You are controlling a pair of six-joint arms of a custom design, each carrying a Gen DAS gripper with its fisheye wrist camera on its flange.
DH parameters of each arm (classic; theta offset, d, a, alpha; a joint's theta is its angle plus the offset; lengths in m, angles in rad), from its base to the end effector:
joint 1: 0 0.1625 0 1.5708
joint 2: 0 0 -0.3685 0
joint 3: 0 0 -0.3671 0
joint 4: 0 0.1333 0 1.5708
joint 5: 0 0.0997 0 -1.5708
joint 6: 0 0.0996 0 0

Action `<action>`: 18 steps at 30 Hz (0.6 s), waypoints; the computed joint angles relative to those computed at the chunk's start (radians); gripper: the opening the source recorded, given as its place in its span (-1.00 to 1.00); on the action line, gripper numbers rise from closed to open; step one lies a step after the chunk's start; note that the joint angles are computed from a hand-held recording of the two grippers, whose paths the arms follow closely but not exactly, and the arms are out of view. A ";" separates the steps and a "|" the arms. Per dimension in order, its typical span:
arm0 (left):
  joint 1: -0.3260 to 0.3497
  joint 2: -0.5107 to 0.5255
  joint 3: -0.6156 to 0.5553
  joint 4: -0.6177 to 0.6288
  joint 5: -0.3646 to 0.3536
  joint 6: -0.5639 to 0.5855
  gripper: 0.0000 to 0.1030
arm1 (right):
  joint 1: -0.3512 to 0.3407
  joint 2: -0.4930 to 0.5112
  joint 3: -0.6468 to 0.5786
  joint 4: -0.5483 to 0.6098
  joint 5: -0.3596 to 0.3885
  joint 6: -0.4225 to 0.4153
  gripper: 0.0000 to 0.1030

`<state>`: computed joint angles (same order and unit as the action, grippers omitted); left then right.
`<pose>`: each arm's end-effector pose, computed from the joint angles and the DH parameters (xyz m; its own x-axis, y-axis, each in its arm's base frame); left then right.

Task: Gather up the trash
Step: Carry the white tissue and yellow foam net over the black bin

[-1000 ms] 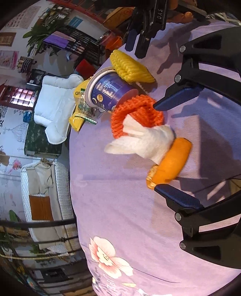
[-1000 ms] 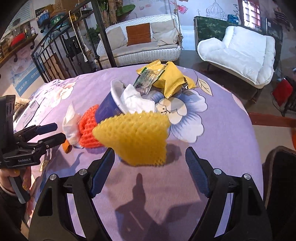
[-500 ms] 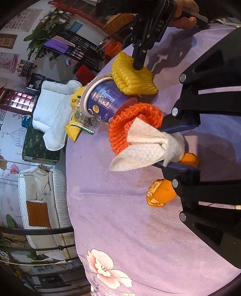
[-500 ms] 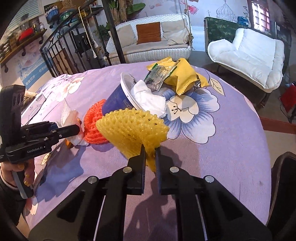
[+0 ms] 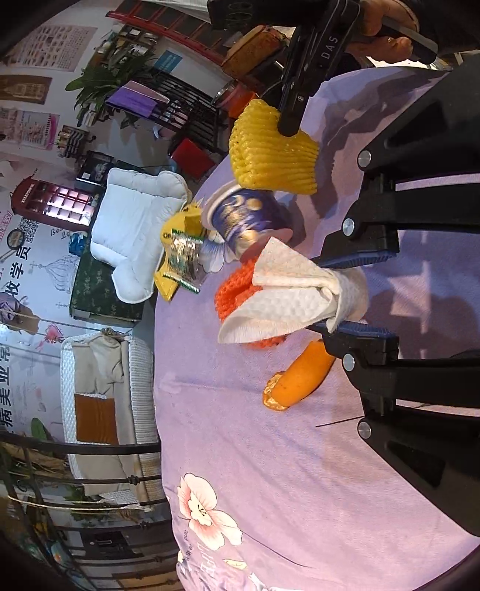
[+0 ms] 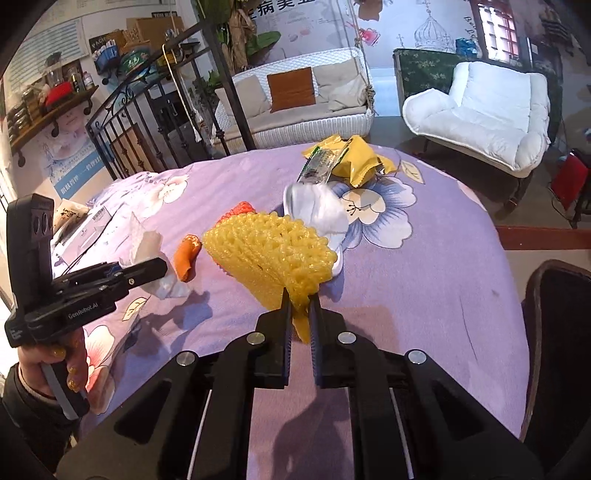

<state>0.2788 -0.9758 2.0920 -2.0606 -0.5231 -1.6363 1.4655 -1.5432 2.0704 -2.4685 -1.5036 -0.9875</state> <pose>-0.3427 -0.3265 0.0391 -0.8002 -0.2631 -0.5390 0.2990 0.6041 -0.7387 0.0913 -0.4685 0.2896 -0.6297 -0.7293 0.2677 -0.7763 0.5779 -0.2517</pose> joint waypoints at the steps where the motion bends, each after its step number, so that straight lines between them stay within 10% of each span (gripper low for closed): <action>1: -0.011 0.009 0.000 -0.013 0.001 -0.004 -0.50 | -0.006 -0.023 0.016 -0.006 0.005 -0.004 -0.81; 18: -0.059 0.220 -0.093 -0.402 -0.014 0.242 -0.50 | -0.249 -0.328 0.104 0.036 0.159 -0.037 -0.81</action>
<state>0.2197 -0.7558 1.9988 -2.4626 -0.5376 -1.3945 1.2168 -1.8711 2.1746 -2.4326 -1.3444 -1.0248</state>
